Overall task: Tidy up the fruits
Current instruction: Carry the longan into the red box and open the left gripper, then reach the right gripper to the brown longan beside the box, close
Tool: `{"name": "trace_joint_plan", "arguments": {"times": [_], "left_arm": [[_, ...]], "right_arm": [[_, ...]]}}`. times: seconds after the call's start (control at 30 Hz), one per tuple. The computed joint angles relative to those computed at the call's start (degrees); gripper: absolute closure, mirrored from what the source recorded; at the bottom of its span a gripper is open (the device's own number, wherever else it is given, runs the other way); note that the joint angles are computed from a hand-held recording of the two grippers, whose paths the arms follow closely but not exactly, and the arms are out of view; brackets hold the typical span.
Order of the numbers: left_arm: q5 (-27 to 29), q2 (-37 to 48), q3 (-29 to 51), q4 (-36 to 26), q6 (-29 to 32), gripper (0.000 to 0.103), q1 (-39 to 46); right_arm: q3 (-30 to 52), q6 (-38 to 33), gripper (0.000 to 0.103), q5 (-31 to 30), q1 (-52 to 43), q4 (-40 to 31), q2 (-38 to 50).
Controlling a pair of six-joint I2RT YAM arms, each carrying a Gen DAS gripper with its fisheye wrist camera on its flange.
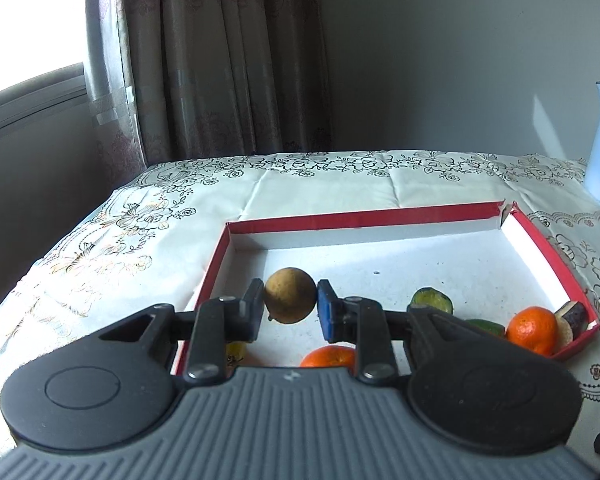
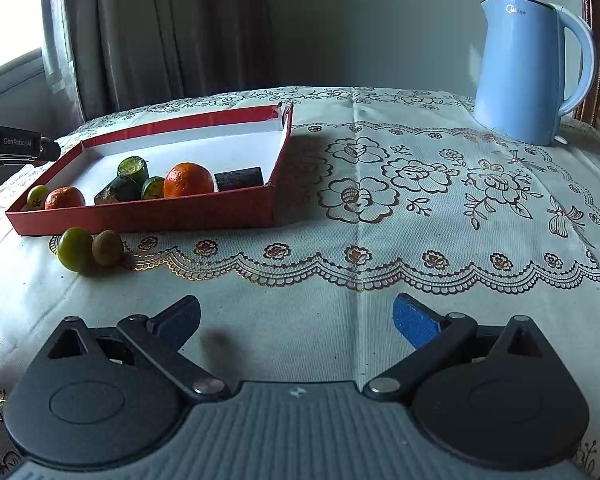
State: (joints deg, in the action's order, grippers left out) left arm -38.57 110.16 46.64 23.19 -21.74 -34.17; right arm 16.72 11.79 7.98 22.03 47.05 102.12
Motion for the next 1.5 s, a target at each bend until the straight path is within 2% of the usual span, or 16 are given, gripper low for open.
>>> {"name": "trace_joint_plan", "arguments": {"times": [0.17,0.23,0.3,0.43,0.53,0.57,0.7,0.8,0.87,0.93,1.03,1.17,1.23,1.4,1.47,1.5], "left_arm": [[2.1,2.9,2.0,-0.6,-1.0,0.077,1.5],[1.5,3.6,2.2,-0.7,-1.0,0.069,1.4],[0.9,3.8,1.9,0.2,-0.7,0.055,1.1],[0.2,2.5,0.5,0.1,-1.1,0.051,0.3],[-1.2,-0.4,-3.2,1.6,-1.8,0.034,-1.1],[-2.1,-1.6,-5.0,2.7,-1.9,0.025,-1.7],[-4.9,-8.2,-15.5,7.6,-3.5,0.001,-4.3],[-5.9,-11.4,-22.1,10.8,-5.4,0.0,-5.4],[-7.1,-11.8,-25.1,12.2,-6.5,0.0,-5.8],[-8.4,-10.8,-26.9,14.0,-7.7,0.0,-6.0],[-8.0,-7.9,-28.8,18.2,-9.0,0.0,-5.2],[-5.2,-7.9,-30.8,20.7,-10.9,0.0,-3.4],[-3.6,-7.8,-31.7,22.5,-11.1,0.0,-2.5],[0.7,-8.0,-33.6,25.1,-13.3,0.0,0.0],[1.5,-8.0,-34.6,26.9,-13.6,0.0,0.4],[1.8,-8.0,-35.0,27.6,-13.7,0.0,0.5]], "right_arm": [[-0.3,0.4,0.0,-0.9,-0.5,0.8,0.1],[-0.3,0.4,0.0,-1.1,-0.7,1.0,0.1],[-0.4,0.5,0.0,-1.2,-0.7,1.2,0.2],[-0.4,0.5,0.0,-1.3,-0.8,1.3,0.3],[-0.4,0.5,0.0,-1.4,-0.9,1.3,0.2],[-0.4,0.6,0.0,-1.5,-0.9,1.3,0.2],[-1.1,0.9,0.0,-2.5,-1.5,2.3,-0.1],[-1.7,0.0,0.0,-4.3,-1.7,4.0,-0.1],[-3.0,-1.3,0.0,-2.2,0.7,7.5,-0.2],[-4.4,-1.6,0.0,-2.7,2.9,11.6,-0.7],[-3.7,-2.8,0.0,-0.8,8.7,12.1,-1.6],[-0.8,-10.0,0.0,2.8,17.3,14.6,0.2],[1.4,-12.5,0.0,3.0,19.3,13.9,1.2],[8.1,-16.4,0.001,-1.1,20.2,8.5,4.4],[10.0,-18.3,0.008,0.1,21.5,7.8,6.1],[10.5,-18.5,0.015,0.7,22.0,7.8,6.8]]}}
